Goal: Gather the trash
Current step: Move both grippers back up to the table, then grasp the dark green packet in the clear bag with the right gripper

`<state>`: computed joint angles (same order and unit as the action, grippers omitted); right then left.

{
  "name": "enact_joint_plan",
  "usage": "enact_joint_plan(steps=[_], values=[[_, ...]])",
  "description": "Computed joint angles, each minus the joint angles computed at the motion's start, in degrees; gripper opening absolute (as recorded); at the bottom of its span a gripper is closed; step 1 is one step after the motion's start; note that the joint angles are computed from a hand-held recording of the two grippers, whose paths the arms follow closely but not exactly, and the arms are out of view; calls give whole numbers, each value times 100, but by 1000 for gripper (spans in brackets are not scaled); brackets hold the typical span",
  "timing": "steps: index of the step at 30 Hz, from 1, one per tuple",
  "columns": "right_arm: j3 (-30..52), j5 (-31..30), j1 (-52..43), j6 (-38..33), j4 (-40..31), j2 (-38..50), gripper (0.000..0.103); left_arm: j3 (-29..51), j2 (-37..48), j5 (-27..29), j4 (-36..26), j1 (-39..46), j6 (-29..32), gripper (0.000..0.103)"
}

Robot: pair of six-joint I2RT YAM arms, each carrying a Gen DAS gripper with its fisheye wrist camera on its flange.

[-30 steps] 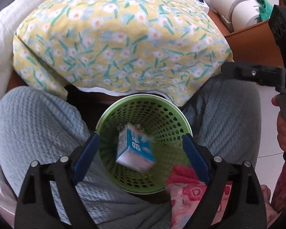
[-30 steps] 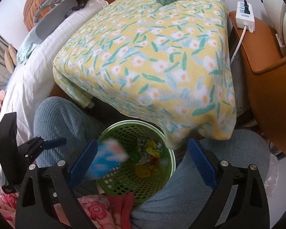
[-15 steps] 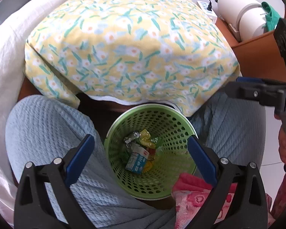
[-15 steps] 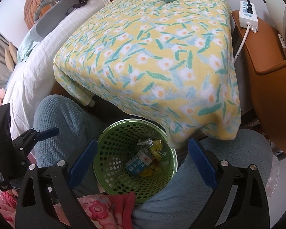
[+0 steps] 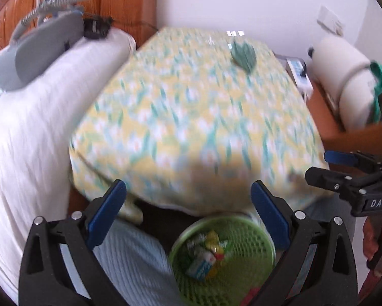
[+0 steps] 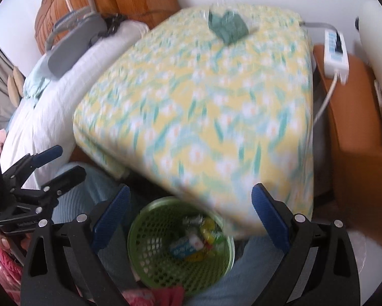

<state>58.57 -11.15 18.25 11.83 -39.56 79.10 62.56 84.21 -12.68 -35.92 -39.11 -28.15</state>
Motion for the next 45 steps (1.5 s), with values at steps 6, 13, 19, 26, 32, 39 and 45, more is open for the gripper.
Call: enact_joint_plan(steps=[6, 13, 19, 26, 32, 39, 45], values=[[1491, -317, -511, 237, 157, 1257, 100, 1150, 877, -106, 77, 376, 315, 95], [3434, -395, -922, 847, 51, 2797, 100, 2361, 1969, 223, 174, 818, 377, 95], [5809, -338, -1205, 1632, -645, 4647, 100, 3095, 2621, 372, 167, 1071, 385, 95], [8292, -160, -1186, 1783, -1929, 6310, 100, 3221, 2820, 487, 136, 1270, 271, 95], [8783, -124, -1222, 1657, -2204, 6626, 99, 3365, 2937, 495, 26, 1284, 213, 95], [7924, -436, -1193, 1310, -1683, 6227, 69, 3709, 3098, 332, -213, 1162, 326, 95], [7055, -672, -1226, 1157, -1114, 5753, 56, 4071, 3339, 182, -351, 1068, 622, 95]])
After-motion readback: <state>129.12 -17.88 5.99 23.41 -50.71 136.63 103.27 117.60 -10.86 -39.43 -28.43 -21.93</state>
